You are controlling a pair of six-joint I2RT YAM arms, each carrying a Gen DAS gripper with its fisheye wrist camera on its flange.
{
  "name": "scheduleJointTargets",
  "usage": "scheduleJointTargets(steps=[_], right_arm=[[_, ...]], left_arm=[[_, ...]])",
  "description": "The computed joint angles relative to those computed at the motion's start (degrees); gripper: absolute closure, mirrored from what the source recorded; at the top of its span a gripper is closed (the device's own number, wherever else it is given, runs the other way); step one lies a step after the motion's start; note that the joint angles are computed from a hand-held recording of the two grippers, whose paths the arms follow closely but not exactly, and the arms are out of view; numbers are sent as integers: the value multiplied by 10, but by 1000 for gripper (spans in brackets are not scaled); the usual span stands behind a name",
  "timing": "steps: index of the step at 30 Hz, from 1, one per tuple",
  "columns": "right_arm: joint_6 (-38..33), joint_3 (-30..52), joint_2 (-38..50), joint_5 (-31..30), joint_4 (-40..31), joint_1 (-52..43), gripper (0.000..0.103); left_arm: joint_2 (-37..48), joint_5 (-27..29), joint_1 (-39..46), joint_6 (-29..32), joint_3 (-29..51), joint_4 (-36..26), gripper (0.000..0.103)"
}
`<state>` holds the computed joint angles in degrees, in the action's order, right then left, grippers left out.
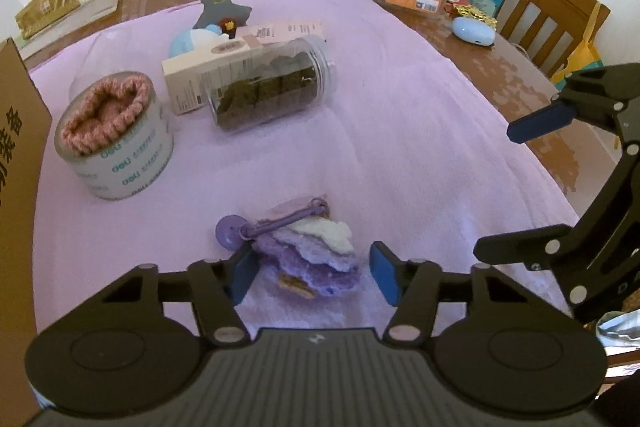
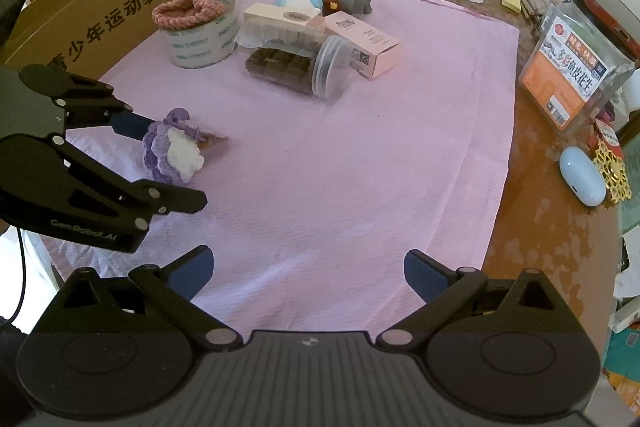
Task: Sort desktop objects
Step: 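Lower the left gripper onto the purple crocheted flower toy and close it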
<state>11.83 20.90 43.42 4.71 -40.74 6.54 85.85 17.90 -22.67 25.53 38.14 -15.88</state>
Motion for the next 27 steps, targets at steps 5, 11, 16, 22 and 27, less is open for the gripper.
scheduleJointTargets(steps=[5, 11, 16, 22, 27], right_arm=[[-12, 1, 6, -6, 9, -10, 0], [-21, 6, 28, -8, 27, -12, 0], [-19, 16, 56, -4, 46, -3, 0], [-15, 30, 95, 1, 76, 10, 0], [-6, 40, 138, 1, 113, 15, 0]], left_arm=[[-1, 5, 7, 2, 4, -10, 54], [-18, 26, 24, 12, 5, -24, 58], [-32, 36, 43, 29, 12, -41, 59], [-49, 50, 84, 56, 23, -71, 59], [-60, 59, 112, 73, 31, -90, 59]])
